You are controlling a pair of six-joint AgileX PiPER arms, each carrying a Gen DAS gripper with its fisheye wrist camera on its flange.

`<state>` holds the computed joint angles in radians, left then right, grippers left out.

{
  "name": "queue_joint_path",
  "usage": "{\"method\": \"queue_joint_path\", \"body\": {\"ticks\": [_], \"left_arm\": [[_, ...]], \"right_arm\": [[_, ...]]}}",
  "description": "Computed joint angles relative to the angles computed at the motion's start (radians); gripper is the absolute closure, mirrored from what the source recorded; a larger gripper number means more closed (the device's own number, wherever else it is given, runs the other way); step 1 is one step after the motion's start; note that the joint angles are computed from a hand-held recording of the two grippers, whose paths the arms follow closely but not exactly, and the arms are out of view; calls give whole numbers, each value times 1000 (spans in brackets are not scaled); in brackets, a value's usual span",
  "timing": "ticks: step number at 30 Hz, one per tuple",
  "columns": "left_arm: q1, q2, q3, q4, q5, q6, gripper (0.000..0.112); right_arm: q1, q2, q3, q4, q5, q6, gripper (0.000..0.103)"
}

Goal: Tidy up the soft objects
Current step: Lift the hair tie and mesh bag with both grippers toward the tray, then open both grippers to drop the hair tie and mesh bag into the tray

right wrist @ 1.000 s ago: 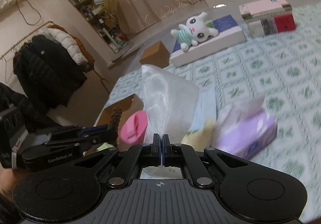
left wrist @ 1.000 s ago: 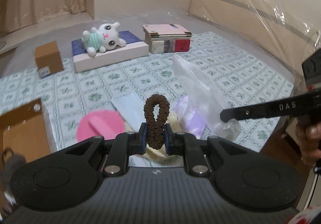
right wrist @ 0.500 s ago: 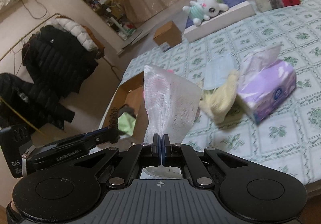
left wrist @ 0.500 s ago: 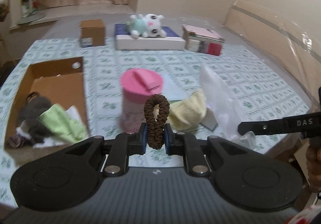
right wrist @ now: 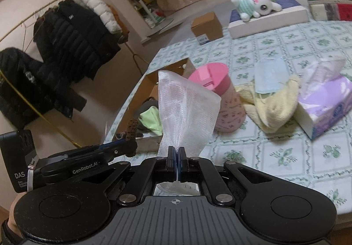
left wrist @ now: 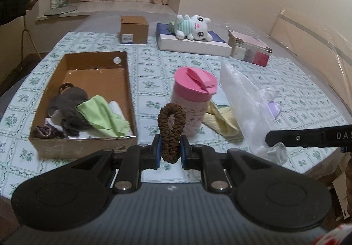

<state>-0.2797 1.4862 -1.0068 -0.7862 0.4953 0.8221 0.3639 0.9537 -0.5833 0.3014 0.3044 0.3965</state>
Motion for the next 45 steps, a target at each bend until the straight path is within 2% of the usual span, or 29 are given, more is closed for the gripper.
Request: {"method": "queue_joint_path", "body": {"ticks": [8,13,22,25,33,37,42,45], "left_arm": [[81,12,-3,-56,11,70,98],[140,42,-35,-90,29,119,98],[232,199,-232,-35,66,121,98],[247,288,-344,8,92,99,98],[264,556,-713,149,200,-16,98],[258,690,-910,227,259,-89,98],[247,857,-1171,303,357,-167,98],[239,962,-1352,342,432,-212,98]], "right_arm": [[64,163,-114,25,-46,-77,102],[73,285,-226,84,-49,-182,102],[42,582,-519,247,-6,-412,102],[25,692,-628,296,17,-466,102],[-36,989,-960,363,67,-474,102],[-59,1136,-1134,294,96,-371,102],[-64,1290,-1340,123,137,-199,102],[-76,1341,-1405,170,137,-218,102]]}}
